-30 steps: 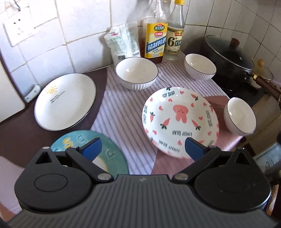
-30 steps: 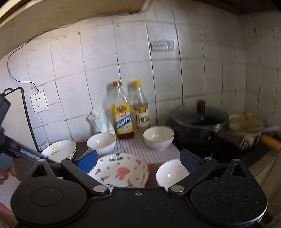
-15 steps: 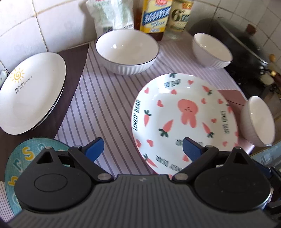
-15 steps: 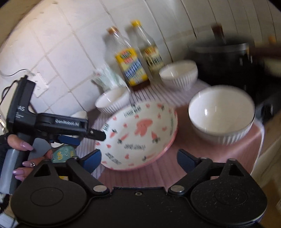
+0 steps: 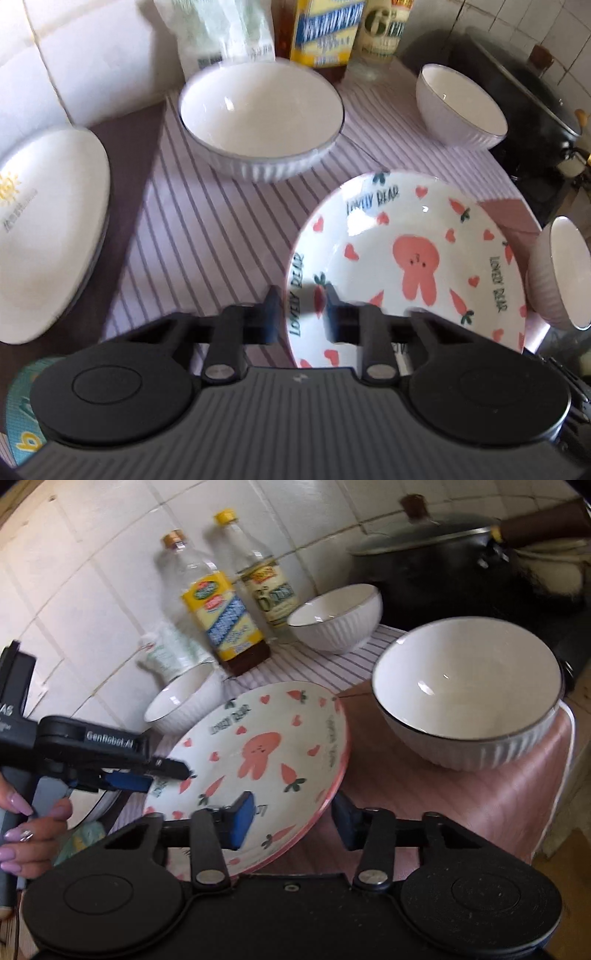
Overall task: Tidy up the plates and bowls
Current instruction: 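Grasp the bunny plate rim with the left tool while the right tool grasps it too, then carry the bunny plate with both tools and lower it onto the teal plate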
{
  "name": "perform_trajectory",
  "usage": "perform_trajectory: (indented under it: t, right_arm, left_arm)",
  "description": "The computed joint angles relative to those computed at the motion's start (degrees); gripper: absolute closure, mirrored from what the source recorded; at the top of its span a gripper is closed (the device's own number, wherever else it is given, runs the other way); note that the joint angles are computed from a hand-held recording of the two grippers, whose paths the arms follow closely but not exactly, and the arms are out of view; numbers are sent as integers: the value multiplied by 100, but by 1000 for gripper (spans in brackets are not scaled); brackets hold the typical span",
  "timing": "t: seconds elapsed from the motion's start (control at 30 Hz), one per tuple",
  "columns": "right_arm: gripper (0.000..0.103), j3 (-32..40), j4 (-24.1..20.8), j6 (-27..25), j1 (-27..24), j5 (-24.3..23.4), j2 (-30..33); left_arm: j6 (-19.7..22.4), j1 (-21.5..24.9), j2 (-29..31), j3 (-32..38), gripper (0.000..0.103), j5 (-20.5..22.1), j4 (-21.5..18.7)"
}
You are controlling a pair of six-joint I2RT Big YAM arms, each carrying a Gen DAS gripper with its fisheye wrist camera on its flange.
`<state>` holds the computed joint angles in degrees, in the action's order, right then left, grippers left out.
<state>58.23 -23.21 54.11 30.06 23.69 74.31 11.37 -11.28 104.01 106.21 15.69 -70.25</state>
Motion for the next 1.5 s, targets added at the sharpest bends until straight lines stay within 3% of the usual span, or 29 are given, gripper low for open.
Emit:
perform_trajectory:
  t: [0.07,0.13,0.27,0.43,0.57,0.73,0.83,0.97,1.17,1.27,1.5]
  right_arm:
    - [83,83,-225,215,-46,14,59]
    - [84,35,-157,301,-109,-155,28]
    - [83,219,-448,149,-98,-141,130]
    - [83,66,-162,147,-129,-173,99]
    - [81,141,-297,-103,-292,-591,84]
    - [80,308,-592,-392,-428,-926,109]
    - [80,310,-587,-427,-460,-1108,82]
    - [80,332,-592,-404,-478,-1378,47]
    - [80,348,-644,-530,-377,-1295,-141]
    - [80,425,-743,-685,-286,-1253,-219]
    - [80,679,-944,-758,-60,-1138,-407]
  left_arm:
    - [-200,62,81,101,82,180,-122]
    - [-214,80,111,144,82,245,-190]
    - [-154,59,88,76,80,244,-120]
    - [-310,40,-9,-106,76,234,85]
    - [-346,-28,-113,-246,74,63,226]
    - [-288,-12,21,16,73,81,-136]
    - [-475,-84,-64,5,73,-328,-183]
    - [-398,-156,-282,-147,73,-693,-127]
    - [-467,60,-515,-247,73,-418,-324]
    - [-607,173,-534,-54,73,-374,-722]
    - [-570,445,-862,55,73,-189,-922]
